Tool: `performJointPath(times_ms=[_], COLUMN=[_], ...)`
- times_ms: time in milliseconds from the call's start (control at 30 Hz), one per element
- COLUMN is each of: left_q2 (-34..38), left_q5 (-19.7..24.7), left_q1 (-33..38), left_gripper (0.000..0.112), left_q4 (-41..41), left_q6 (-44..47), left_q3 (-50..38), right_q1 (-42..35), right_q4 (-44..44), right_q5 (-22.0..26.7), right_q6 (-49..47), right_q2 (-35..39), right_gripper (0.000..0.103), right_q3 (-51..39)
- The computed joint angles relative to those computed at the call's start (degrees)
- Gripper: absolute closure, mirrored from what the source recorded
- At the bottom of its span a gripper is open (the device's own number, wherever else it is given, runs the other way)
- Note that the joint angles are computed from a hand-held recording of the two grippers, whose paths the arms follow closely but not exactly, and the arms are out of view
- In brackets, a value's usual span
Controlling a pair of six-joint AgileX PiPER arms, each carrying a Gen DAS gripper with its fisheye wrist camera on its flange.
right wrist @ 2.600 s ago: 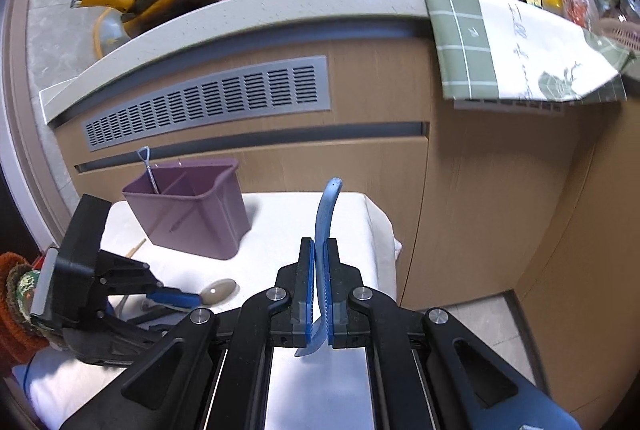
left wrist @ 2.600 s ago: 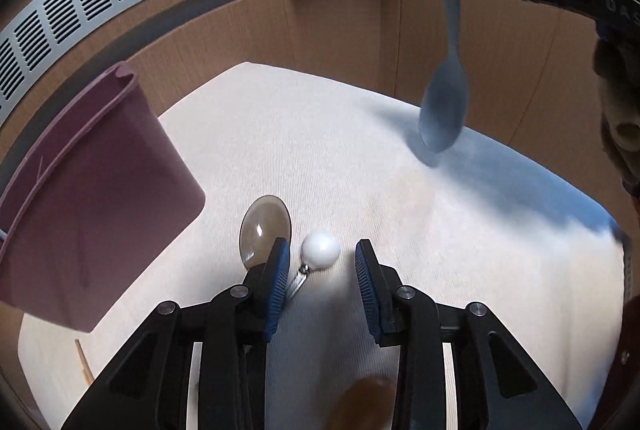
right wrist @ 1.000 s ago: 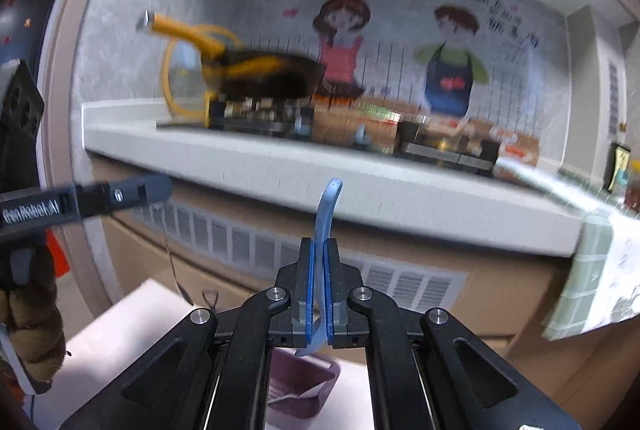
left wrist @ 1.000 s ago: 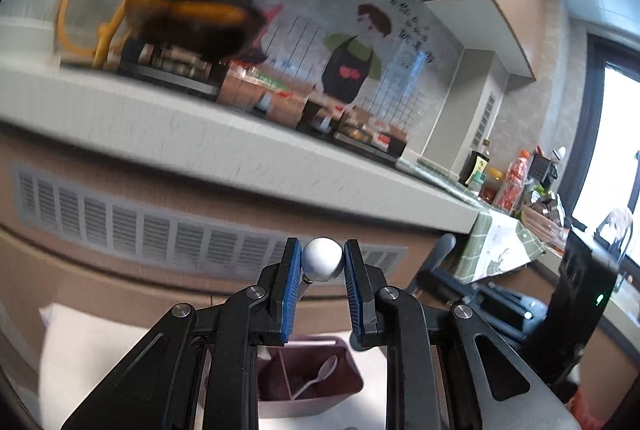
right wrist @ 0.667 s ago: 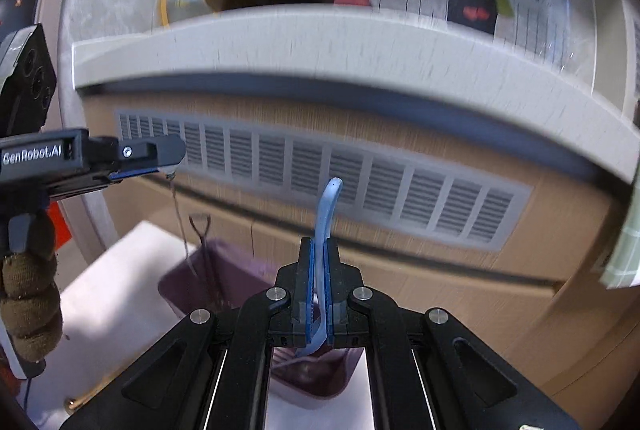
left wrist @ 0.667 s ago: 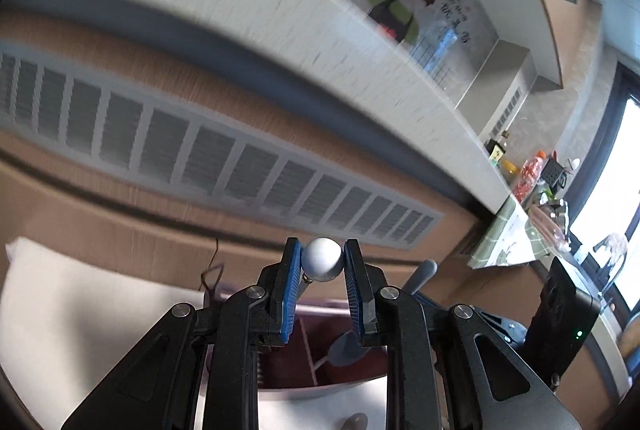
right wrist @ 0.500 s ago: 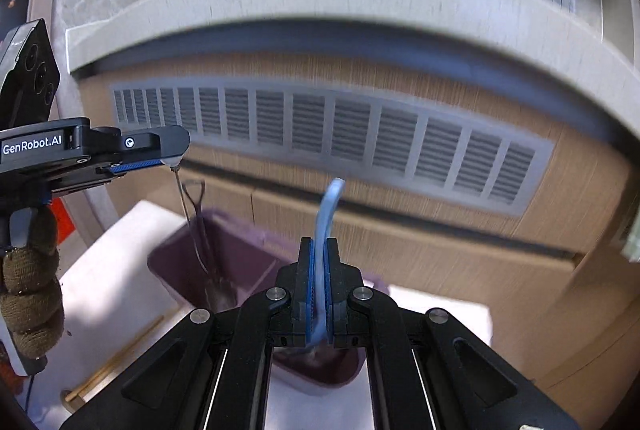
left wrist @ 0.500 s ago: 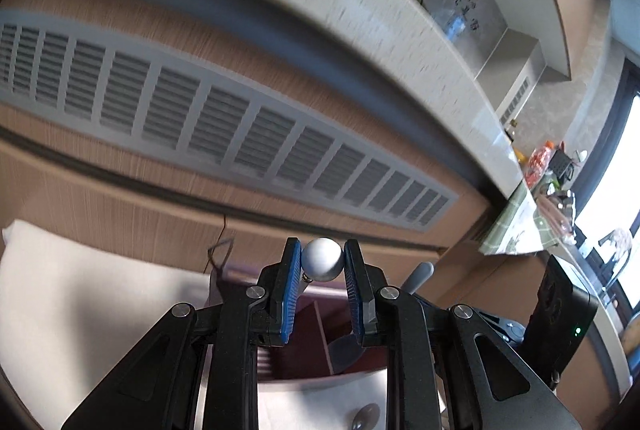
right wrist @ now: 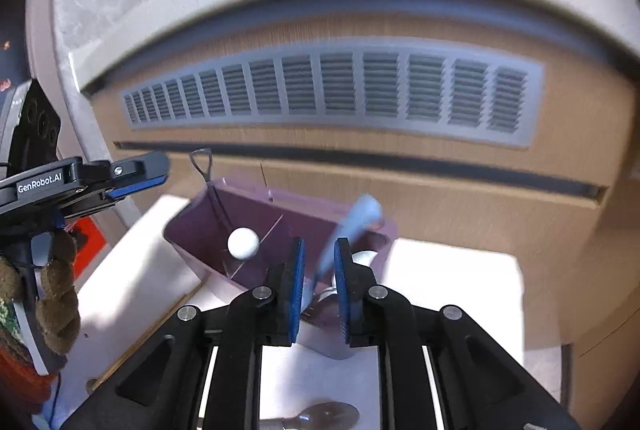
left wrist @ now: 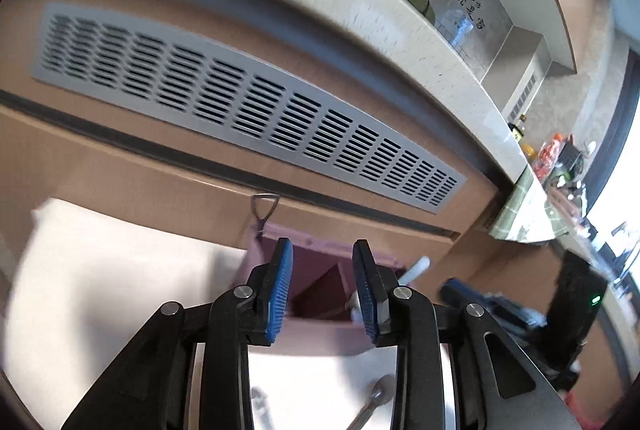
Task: Organize utensils
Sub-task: 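Reach the left tool toward the chopsticks while the right approaches the dark brown spoon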
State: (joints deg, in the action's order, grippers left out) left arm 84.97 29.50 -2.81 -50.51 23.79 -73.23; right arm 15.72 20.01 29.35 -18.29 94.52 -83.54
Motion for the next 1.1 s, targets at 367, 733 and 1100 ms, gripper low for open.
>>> performJointPath(times_ms=[367,733,1100], left_q2=[-15.76,-23.73,-20.93], left_q5=[2.28,5.22,5.05], left_q1=[-4.97,-9.10,-8.78], left_gripper=[0.078,0.078,0.078], left_q4=[23.80,30.55,27.87], left_q6=[-17.86,-25.04,-22.95], left_q3=[21.19,29.47,29.39], right_q1=[-2.00,-3.67,5.54], right_q4=[2.66,11.32,-3.66], right_q5=[5.31,7.18,2.44], right_q6=[-5.38,-7.15,17.00], right_q2=[-10.85,-12.27,-0.63], right_gripper=[0.083,0.083,0.069], right_q3=[17.34,28.50,16.42])
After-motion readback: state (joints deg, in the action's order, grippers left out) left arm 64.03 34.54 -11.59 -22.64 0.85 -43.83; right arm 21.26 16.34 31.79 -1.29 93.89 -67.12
